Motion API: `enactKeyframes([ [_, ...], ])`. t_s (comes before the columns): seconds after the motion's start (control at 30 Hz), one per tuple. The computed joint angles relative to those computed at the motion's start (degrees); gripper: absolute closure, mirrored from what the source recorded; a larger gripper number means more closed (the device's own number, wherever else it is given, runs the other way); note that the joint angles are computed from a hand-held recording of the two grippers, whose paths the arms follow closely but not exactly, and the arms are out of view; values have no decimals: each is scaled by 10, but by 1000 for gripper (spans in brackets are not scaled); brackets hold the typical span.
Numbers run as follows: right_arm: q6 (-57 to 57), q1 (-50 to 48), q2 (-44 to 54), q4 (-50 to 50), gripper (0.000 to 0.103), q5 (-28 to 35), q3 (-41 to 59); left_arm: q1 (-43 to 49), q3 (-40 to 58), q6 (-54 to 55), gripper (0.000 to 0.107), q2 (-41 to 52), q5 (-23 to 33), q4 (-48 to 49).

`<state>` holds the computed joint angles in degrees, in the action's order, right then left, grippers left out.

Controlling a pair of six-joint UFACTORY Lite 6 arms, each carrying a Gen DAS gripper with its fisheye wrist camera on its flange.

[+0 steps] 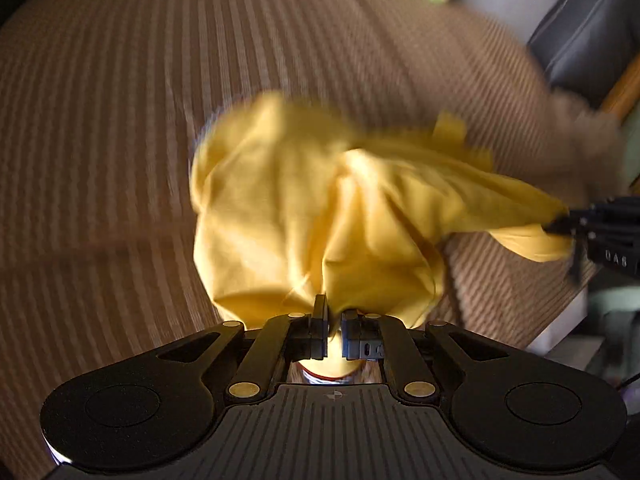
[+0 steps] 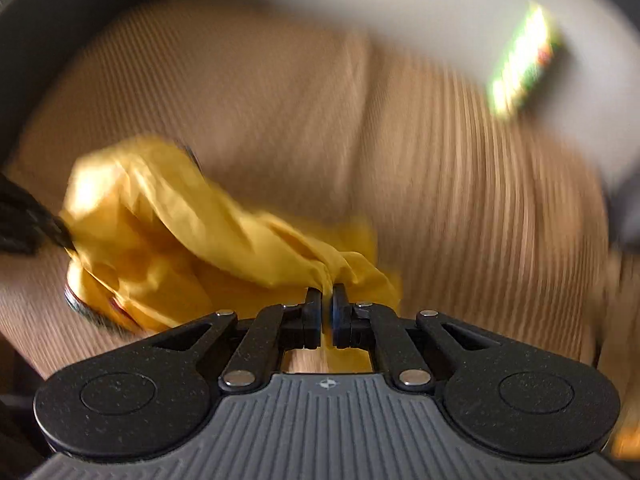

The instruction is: Fold clothes

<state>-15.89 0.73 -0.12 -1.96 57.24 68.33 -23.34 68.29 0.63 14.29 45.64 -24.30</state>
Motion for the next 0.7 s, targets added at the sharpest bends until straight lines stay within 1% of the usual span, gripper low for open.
enactKeyframes([
  [0.03,-23,-29,-22,11,92,-5,-53,-21,-11,-37,76,-3,-3,26],
  [0.07,-49,-59,-37,21,91,-7,-95,-39,-19,-91,72,-13,3,59],
  [0.1,-76,-91,-47,28,91,-8,-134,-55,-19,-143,63,-18,11,90],
  [0.13,-115,-122,-64,39,91,-11,-161,-64,2,-193,54,-12,20,114],
  [0.17,-159,-153,-83,52,91,-12,-184,-74,0,-244,49,-29,24,134],
  [0.2,-203,-184,-105,69,89,-11,-196,-84,-1,-293,39,-45,31,155],
  [0.23,-249,-216,-127,90,78,-8,-204,-93,-3,-337,31,-67,40,175],
  [0.27,-288,-244,-135,114,61,9,-194,-102,-3,-381,29,-87,51,195],
  [0.3,-322,-269,-135,138,55,31,-175,-111,1,-422,29,-107,66,218],
  [0.37,-360,-267,-76,199,55,55,-102,-120,13,-483,27,-143,97,252],
  [0.43,-413,-277,-35,266,55,71,-51,-117,21,-520,20,-170,122,284],
  [0.47,-426,-270,-29,297,53,75,-42,-119,26,-544,20,-156,117,313],
  [0.5,-426,-254,-12,321,52,75,-26,-126,19,-567,20,-132,95,336],
  [0.57,-420,-221,34,363,51,76,17,-108,31,-560,20,-92,76,350],
  [0.6,-412,-199,57,376,50,72,36,-101,16,-549,20,-87,54,343],
  [0.67,-395,-155,107,399,49,62,78,-104,18,-543,20,-35,9,334],
  [0.7,-390,-139,132,404,48,60,103,-111,26,-547,20,-26,13,333],
])
